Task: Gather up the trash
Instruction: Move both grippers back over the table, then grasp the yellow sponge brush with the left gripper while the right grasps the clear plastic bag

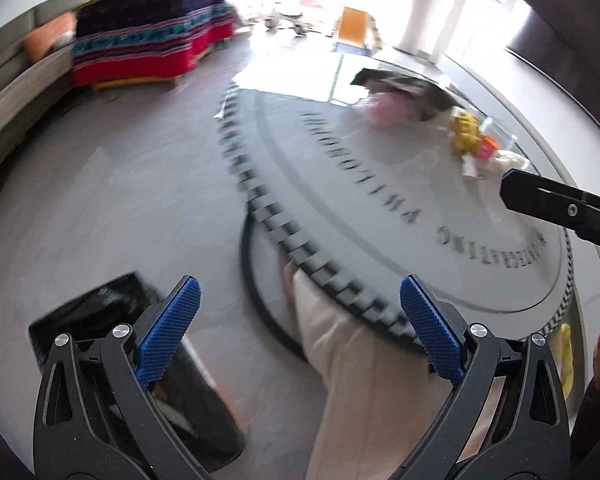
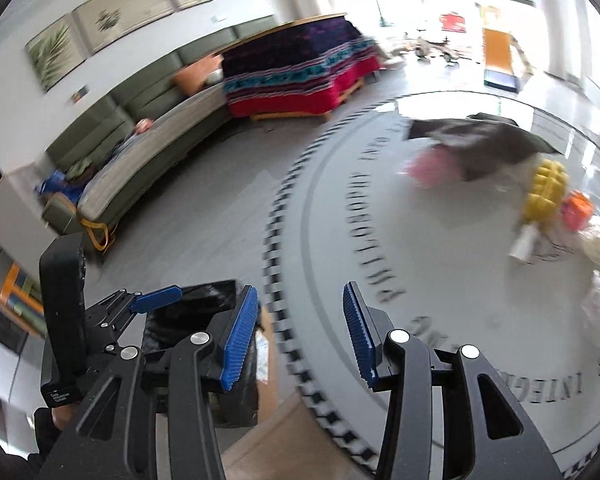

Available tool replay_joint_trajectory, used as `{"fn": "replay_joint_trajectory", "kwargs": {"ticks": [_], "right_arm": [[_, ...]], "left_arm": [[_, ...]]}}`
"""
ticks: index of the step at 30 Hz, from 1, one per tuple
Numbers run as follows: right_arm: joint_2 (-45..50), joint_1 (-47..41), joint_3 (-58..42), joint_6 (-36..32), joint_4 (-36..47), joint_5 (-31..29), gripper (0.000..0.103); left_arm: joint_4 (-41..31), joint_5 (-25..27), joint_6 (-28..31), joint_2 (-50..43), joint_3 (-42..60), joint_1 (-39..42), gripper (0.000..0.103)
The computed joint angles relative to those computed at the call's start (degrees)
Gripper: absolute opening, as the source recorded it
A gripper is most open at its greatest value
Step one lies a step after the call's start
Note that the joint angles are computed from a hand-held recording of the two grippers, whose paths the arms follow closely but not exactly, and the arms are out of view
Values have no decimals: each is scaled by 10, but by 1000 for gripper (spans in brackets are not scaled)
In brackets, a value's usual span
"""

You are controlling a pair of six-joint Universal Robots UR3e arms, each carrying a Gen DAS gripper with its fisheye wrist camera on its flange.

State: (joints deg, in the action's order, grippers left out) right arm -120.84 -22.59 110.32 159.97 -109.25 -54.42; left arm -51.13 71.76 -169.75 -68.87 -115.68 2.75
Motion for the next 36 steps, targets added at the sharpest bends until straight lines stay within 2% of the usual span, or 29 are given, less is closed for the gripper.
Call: {"fn": "replay_joint_trajectory", "kwargs": {"ticks": [6, 9, 14, 17, 24, 28, 30, 34, 36], "right_arm": [[-39, -153, -5, -90, 99, 43, 47], [-56, -225, -7, -127, 130, 50, 52], [-75, -351, 9, -171, 134, 41, 58], [-43, -399, 19, -176, 104, 28, 59], [64, -406, 32, -130, -8, -23, 59], [134, -381, 32, -82, -92, -53, 67], [168, -366, 27, -62, -126, -70, 68], [214, -362, 30, -45, -171, -66, 67], [214, -375, 32, -50, -165, -54, 67]], "left_arm": [[28, 22, -39, -136, 122, -104, 97], [21, 22, -48, -198, 192, -138, 97], [1, 26, -60, -314, 323, -196, 97], [-23, 24, -60, -376, 404, -222, 97], [-81, 33, -59, -492, 566, -265, 97], [-125, 40, -60, -553, 659, -281, 97], [-144, 43, -62, -575, 694, -286, 97], [-197, 51, -66, -642, 803, -297, 97], [-230, 56, -69, -685, 877, -304, 97]]}}
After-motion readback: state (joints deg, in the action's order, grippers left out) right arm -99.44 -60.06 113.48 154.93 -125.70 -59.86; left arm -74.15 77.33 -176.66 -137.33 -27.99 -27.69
